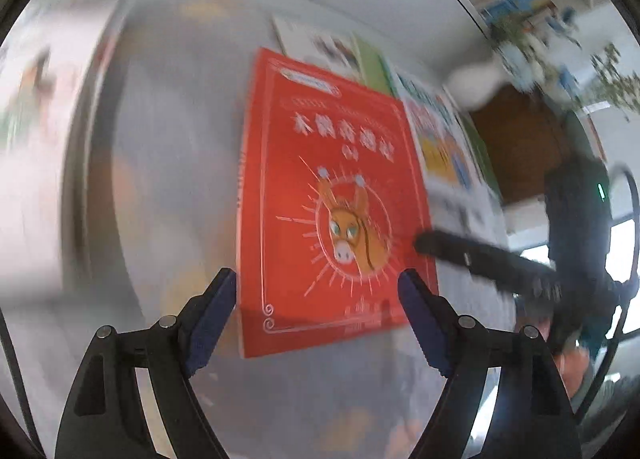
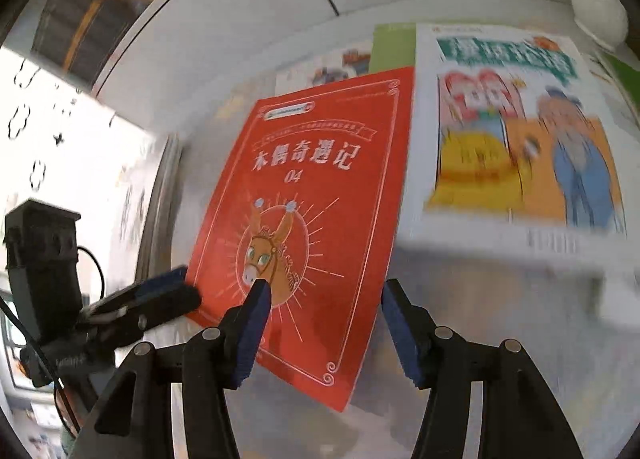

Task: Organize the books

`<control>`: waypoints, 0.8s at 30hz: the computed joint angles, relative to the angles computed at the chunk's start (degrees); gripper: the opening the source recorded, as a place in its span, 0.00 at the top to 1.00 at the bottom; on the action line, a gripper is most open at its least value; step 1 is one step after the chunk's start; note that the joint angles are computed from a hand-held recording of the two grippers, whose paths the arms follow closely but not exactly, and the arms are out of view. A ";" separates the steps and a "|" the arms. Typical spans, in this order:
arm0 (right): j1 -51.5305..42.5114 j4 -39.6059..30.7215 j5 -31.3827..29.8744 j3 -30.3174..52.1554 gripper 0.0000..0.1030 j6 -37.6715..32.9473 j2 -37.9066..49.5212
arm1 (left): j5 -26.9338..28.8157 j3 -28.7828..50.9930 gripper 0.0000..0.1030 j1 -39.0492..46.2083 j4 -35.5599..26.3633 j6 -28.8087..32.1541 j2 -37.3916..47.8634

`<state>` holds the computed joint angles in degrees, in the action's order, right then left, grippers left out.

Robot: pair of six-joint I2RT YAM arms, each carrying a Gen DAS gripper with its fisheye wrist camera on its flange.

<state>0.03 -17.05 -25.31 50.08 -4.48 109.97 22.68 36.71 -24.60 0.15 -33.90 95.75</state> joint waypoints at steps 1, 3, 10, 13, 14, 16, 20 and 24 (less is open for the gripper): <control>-0.74 -0.25 0.28 -2.05 0.45 -0.77 -1.42 | 0.49 -2.96 0.23 -2.04 1.43 -1.99 -1.91; -2.64 -1.01 0.42 -5.25 0.45 -2.11 -2.92 | 1.30 -7.55 0.23 -4.94 4.78 -5.95 -4.06; -6.63 2.62 3.24 -16.02 0.56 -3.14 -8.44 | -9.07 -13.76 0.28 -10.10 9.51 -14.74 -8.98; -6.95 6.02 3.36 -19.81 0.79 -4.93 -11.27 | -11.93 -13.82 0.28 -11.58 10.10 -15.94 -8.47; -7.19 7.02 3.63 -20.78 0.80 -5.39 -12.07 | -13.68 -12.49 0.28 -12.47 8.87 -16.01 -7.65; -6.56 9.81 4.44 -22.59 0.80 -4.91 -12.24 | -17.75 -11.04 0.30 -15.23 6.53 -16.16 -7.21; -7.82 12.64 2.04 -22.99 0.78 -2.06 -9.24 | -13.38 -15.04 0.62 -13.34 14.87 -18.24 -8.24; -12.88 11.50 -4.16 -22.29 0.76 -3.71 -6.96 | 4.47 -27.24 0.77 -5.08 48.11 -29.35 -5.49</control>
